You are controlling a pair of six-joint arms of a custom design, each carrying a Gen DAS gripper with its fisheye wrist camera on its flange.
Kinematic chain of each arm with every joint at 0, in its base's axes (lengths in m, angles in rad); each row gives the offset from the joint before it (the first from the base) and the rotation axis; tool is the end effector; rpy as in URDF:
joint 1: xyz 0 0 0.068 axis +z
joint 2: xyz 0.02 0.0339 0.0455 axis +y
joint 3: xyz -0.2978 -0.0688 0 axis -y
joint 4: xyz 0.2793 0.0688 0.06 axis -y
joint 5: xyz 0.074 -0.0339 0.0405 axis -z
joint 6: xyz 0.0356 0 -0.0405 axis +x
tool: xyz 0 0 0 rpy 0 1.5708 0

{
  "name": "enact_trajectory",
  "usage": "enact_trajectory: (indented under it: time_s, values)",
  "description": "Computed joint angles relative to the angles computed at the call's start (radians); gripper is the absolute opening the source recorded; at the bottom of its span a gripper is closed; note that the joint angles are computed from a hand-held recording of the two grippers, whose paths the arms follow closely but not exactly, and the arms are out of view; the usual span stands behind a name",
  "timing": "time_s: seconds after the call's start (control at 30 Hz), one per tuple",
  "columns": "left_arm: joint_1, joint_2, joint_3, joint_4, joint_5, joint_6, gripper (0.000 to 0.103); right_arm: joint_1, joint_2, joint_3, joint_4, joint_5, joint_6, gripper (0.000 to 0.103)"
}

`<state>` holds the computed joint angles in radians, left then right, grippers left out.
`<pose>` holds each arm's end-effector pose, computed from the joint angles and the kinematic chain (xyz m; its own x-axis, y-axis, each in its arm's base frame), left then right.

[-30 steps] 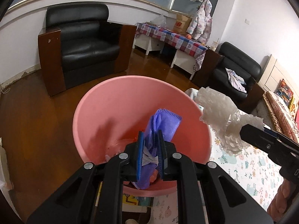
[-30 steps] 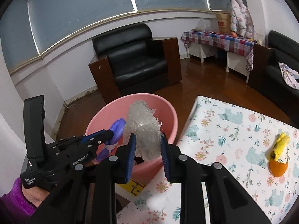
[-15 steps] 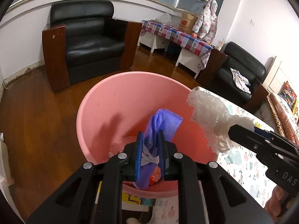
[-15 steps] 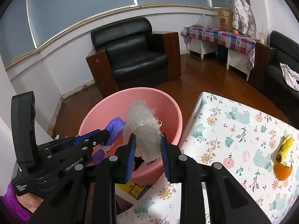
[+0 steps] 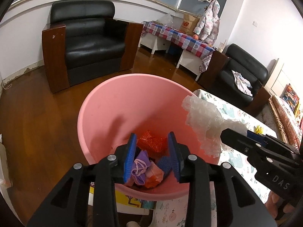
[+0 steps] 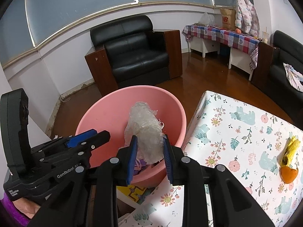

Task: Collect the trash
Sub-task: 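Carry the purple bag and clear plastic over the pink bin and open both grippers, then move both grippers back over the table toward the yellow bag and orange peel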

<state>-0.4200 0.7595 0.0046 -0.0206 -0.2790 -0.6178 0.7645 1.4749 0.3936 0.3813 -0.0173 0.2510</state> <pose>0.1189 -0.0424 0.0951 -0.6441 -0.3222 -0.6938 -0.1971 0.9462 -0.2565 0.1869 0.1801 0.1210 -0.6246 -0.2550 -0.7381 -0.5642 0.8009 0.2008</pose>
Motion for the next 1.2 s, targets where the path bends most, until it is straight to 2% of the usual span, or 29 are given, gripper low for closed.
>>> enact_trajectory:
  time_s: [0.1,0.23,0.33,0.6,0.83,1.2]
  values:
    - [0.005,-0.037,-0.003,-0.029,0.001,-0.003,0.035,0.006,0.010,0.003,0.008,0.004,0.005,0.027]
    - [0.015,-0.088,-0.002,-0.073,0.005,0.000,0.035,0.006,0.014,-0.003,0.022,-0.001,0.008,0.041]
    - [0.011,-0.113,0.001,-0.099,0.000,-0.003,0.035,-0.001,0.005,-0.014,0.033,-0.004,0.009,0.043]
    - [-0.034,-0.182,0.009,-0.172,-0.025,-0.022,0.035,-0.048,-0.048,-0.060,0.027,-0.037,0.021,0.045]
    - [-0.139,-0.194,0.032,-0.218,-0.096,-0.075,0.035,-0.092,-0.122,-0.125,0.011,-0.060,0.038,0.047]
    - [-0.353,-0.072,0.081,-0.189,-0.215,-0.164,0.035,-0.192,-0.261,-0.247,-0.025,-0.105,0.040,0.047]
